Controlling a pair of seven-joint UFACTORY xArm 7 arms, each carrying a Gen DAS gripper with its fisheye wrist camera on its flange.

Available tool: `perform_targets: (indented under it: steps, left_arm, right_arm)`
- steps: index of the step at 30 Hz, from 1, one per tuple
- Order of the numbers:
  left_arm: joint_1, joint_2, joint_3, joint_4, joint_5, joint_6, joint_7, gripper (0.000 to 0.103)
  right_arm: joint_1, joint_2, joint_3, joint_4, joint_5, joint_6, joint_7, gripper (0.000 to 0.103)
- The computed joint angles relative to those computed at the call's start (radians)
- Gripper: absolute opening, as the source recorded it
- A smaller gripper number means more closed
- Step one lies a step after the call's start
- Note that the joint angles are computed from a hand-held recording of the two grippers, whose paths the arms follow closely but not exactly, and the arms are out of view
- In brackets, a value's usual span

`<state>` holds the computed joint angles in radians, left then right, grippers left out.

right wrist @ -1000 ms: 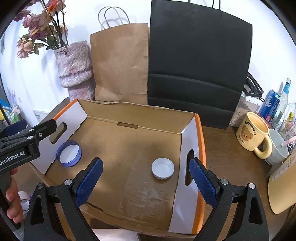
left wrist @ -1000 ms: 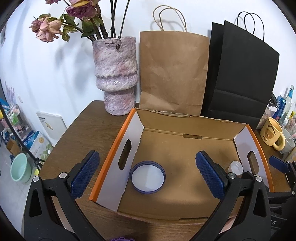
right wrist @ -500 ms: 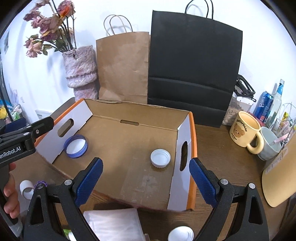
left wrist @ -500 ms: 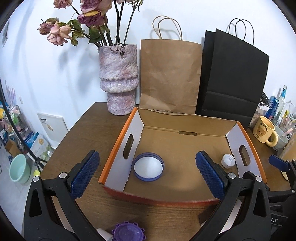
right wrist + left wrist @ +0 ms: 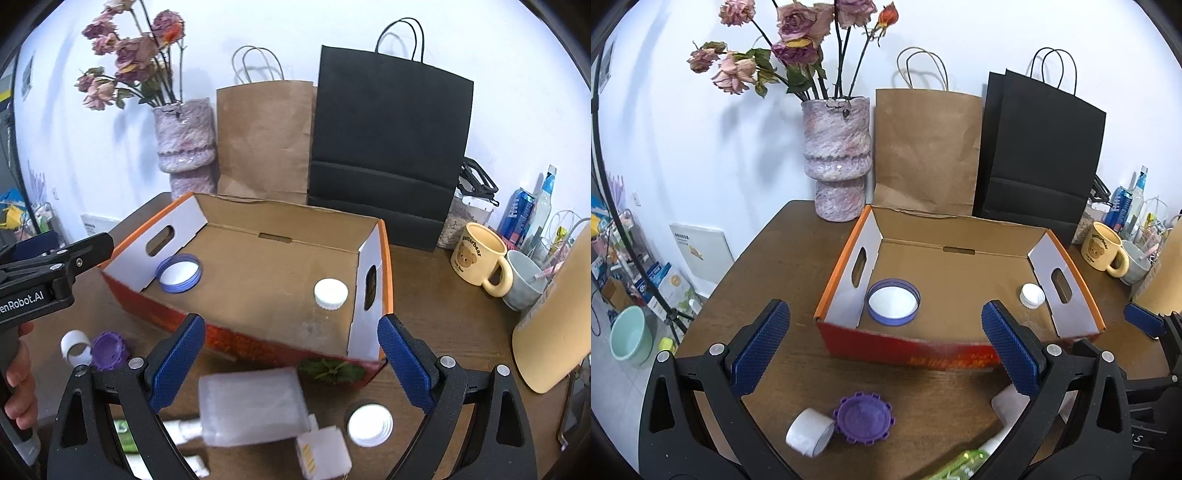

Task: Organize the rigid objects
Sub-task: 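Withdraw both tools from the box toward the dark blue ribbed cap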

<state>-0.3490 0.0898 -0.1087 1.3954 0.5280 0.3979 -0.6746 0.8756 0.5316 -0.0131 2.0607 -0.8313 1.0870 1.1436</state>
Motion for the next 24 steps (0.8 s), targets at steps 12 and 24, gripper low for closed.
perform_targets:
  steps: [12, 24]
  left_arm:
    - [0.066, -0.180, -0.047, -0.224, -0.023, -0.067, 0.008, 0.103]
    - [0.128, -0.316, -0.097, -0.401, -0.125, -0.115, 0.088, 0.103]
  right_arm:
    - [0.059, -0.073, 0.036, -0.114, -0.076, 0.018, 0.092, 0.098]
    - [0.078, -0.140, 0.110, -0.217, -0.115, 0.054, 0.175, 0.098]
